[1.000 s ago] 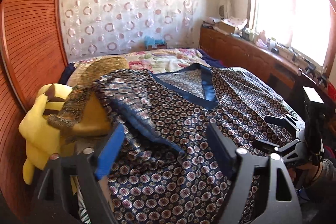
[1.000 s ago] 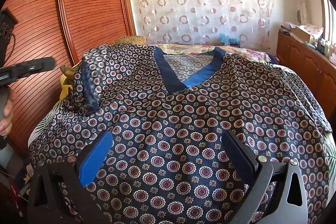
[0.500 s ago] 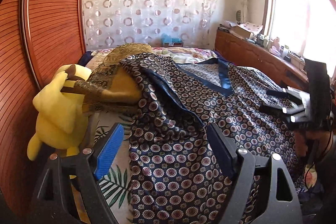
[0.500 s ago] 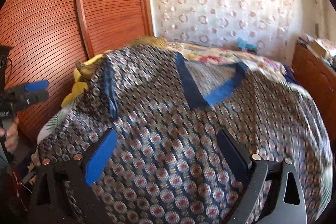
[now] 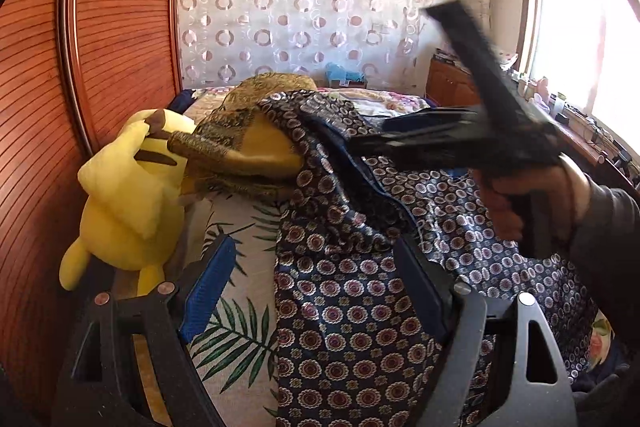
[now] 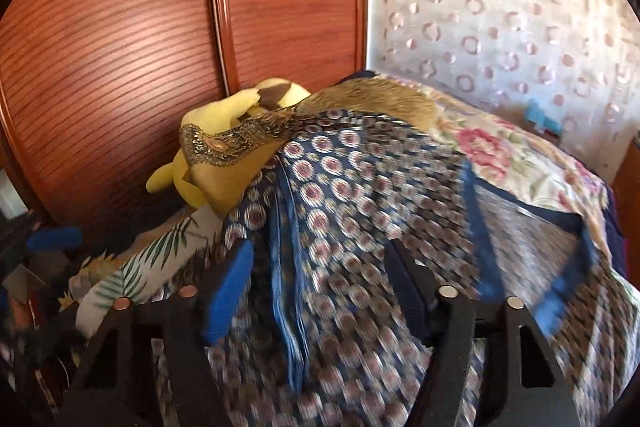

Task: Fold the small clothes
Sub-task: 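Grasp the other side edge with the right tool and fold it inward, then open the right tool and press the folded side flat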

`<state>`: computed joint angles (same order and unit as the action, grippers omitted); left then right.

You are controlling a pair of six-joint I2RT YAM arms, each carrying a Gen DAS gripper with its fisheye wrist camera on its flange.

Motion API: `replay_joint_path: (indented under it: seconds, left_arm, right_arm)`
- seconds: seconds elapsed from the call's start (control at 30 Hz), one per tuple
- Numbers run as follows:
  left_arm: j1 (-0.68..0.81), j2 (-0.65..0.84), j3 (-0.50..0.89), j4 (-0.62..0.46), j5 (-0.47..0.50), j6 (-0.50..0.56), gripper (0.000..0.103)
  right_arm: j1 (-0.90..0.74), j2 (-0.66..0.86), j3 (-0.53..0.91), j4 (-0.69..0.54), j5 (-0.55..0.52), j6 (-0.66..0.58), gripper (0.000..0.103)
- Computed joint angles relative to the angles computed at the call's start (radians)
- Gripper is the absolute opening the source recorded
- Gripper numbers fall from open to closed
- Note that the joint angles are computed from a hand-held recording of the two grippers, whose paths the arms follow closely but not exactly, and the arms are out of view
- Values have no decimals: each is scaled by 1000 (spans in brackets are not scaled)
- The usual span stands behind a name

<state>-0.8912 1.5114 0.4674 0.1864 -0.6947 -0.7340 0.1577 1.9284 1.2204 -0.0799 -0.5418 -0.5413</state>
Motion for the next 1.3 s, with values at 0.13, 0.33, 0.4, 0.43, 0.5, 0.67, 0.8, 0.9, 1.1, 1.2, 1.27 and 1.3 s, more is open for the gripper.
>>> replay_joint_path:
  seconds: [0.13, 0.33, 0.4, 0.43, 0.5, 0.67, 0.8, 0.9, 1.1, 1.2, 1.27, 1.3]
  left_arm:
    - [13, 31, -9, 26, -8, -15, 82]
    - [-12, 76, -23, 94, -81, -26, 82]
    - [-8, 90, -12, 98, -74, -22, 82]
    - [-7, 91, -7, 96, -71, -22, 82]
    - [1, 100, 7, 97, -55, -14, 82]
    - [25, 128, 55, 101, 9, 19, 82]
    - [39, 172, 122, 93, 59, 53, 82]
    - [43, 225, 188, 88, 74, 81, 82]
    - [54, 351, 349, 59, 122, 133, 82]
    - [56, 419, 441, 28, 148, 165, 82]
    - [61, 462, 500, 1, 173, 180, 82]
    - [62, 484, 530, -13, 184, 187, 82]
  right_arm:
    - [63, 120, 151, -63, 66, 16, 46]
    - [51, 176, 246, -52, 121, 75, 25]
    - [31, 170, 250, -51, 121, 104, 25]
    - [22, 165, 249, -55, 115, 108, 26]
    - [5, 157, 250, -62, 102, 103, 36]
    - [-67, 63, 136, -4, 55, 102, 61]
    - [-165, -21, 26, 23, -11, 67, 62]
    - [-256, -71, -34, 21, -65, 27, 69]
    - [-415, -155, -141, 39, -129, 5, 83]
    - [-485, -180, -182, 48, -137, -5, 83]
    - [-528, -174, -199, 58, -120, -24, 83]
    - [-553, -164, -199, 57, -115, -35, 83]
